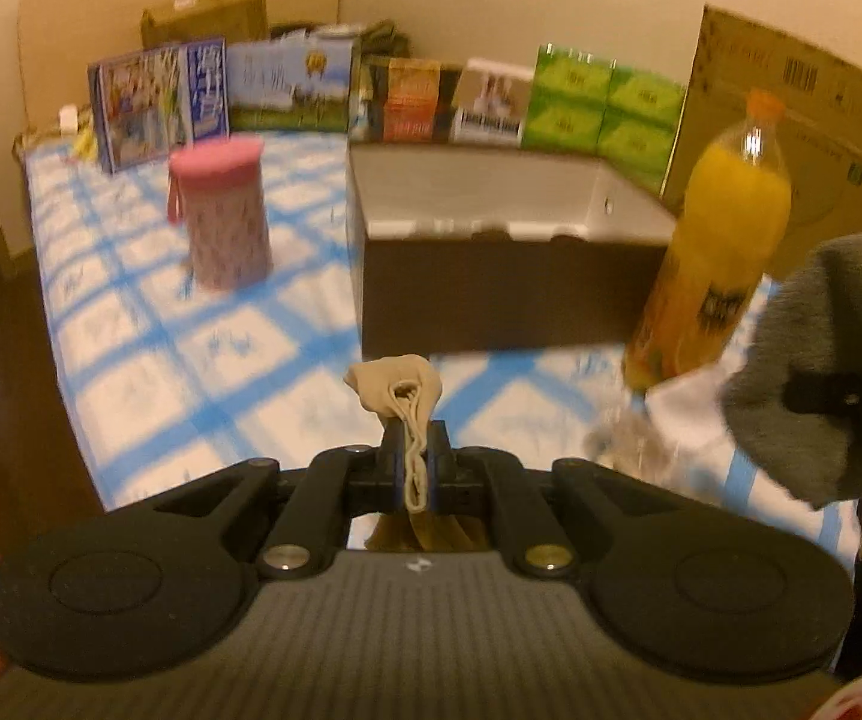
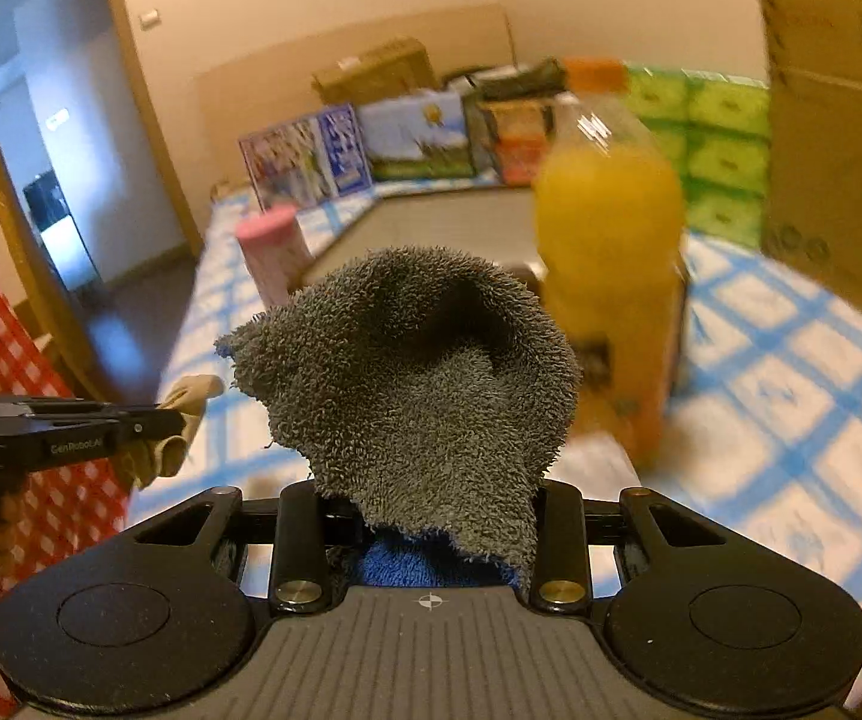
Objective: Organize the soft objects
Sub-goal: 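Lift the beige stocking with the left tool while the right tool carries the towel toward the box, then release the stocking and towel into the box and withdraw both tools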
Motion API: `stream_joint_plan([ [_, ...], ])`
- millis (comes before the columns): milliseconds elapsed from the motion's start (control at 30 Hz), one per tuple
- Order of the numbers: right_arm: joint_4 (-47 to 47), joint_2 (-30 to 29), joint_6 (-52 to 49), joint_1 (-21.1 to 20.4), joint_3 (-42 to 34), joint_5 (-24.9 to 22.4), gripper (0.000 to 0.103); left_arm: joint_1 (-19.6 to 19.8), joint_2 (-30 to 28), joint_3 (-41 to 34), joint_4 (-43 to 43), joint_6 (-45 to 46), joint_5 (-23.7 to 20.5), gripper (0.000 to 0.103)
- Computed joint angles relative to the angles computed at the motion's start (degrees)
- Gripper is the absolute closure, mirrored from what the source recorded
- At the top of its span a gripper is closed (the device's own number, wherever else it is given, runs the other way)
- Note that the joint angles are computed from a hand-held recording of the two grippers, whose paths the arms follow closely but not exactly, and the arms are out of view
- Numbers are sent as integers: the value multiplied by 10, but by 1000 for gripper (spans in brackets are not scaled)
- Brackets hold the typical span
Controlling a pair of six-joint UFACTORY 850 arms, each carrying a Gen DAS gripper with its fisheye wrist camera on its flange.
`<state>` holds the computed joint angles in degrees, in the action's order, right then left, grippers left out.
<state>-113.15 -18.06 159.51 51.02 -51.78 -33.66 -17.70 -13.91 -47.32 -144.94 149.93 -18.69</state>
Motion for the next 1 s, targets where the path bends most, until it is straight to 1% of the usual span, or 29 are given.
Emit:
stream_joint_plan([
  [167,-35,-40,-13,-35,-74,5,67,4,-19,-58,32,-17,-12,97],
  [333,-5,-96,-78,-67,-169,-6,67,4,-62,-138,77,-51,-16,97],
  [400,25,-123,-110,-78,-211,-5,67,3,-86,-179,105,-77,-14,97],
  [467,83,-154,-170,-90,-263,-7,67,2,-114,-220,143,-114,-14,97],
  [567,157,-193,-250,-104,-322,-11,66,2,-161,-289,227,-204,-6,97],
  [633,209,-223,-306,-112,-365,-19,66,1,-190,-328,270,-247,-2,97],
  [800,306,-282,-385,-139,-441,-31,65,-2,-265,-427,411,-382,6,97],
  [833,317,-289,-390,-144,-450,-33,65,-3,-274,-438,427,-396,7,97],
  [900,339,-306,-400,-153,-473,-38,62,-7,-299,-470,462,-423,12,97],
  [933,345,-314,-401,-157,-484,-41,56,-8,-308,-482,476,-435,14,97],
  [967,345,-318,-395,-159,-488,-44,43,-10,-320,-498,496,-454,13,97],
  [1000,348,-325,-393,-162,-496,-47,36,-10,-331,-512,513,-471,12,97],
])
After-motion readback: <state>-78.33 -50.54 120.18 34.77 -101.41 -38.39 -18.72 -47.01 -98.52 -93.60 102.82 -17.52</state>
